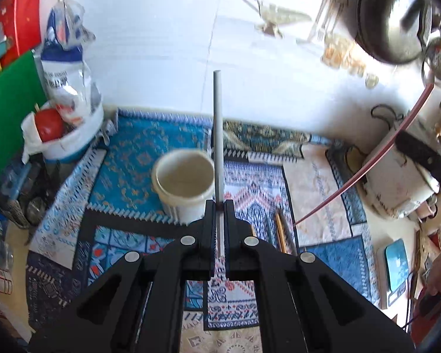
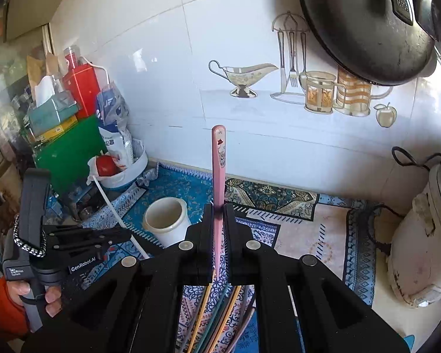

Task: Organize utensils
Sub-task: 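Lift and carry both held rods toward the white cup, then lower the white rod into the cup with the left tool while the right tool lowers the pink rod in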

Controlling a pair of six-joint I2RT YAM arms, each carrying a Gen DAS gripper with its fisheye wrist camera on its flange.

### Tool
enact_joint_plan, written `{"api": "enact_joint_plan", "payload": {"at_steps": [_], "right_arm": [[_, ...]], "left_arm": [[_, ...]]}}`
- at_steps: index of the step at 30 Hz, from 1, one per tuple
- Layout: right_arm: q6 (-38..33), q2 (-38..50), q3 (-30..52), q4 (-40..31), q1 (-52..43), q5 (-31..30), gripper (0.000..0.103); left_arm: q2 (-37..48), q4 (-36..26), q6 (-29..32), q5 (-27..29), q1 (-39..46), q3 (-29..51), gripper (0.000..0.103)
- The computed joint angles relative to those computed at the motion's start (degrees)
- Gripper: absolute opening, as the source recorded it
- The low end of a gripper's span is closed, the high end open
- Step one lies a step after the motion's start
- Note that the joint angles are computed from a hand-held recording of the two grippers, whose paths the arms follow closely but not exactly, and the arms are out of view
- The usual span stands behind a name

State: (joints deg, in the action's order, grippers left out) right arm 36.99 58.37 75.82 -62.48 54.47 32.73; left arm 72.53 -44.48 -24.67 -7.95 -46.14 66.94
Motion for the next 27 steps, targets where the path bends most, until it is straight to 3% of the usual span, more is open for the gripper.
{"api": "enact_joint_plan", "payload": {"at_steps": [13,27], "right_arm": [[-12.35,10.34,7.23,12.45,-7.24,-7.9,0.005],[-17.52,24.26,6.59,22.66,-14.26,-22.85,0.005]], "left_arm": [[3.42,-0.7,5.77,1.69,9.22,13.38,0.003],[11.8,1.79,6.31,7.62,16.11,10.89,0.002]]}}
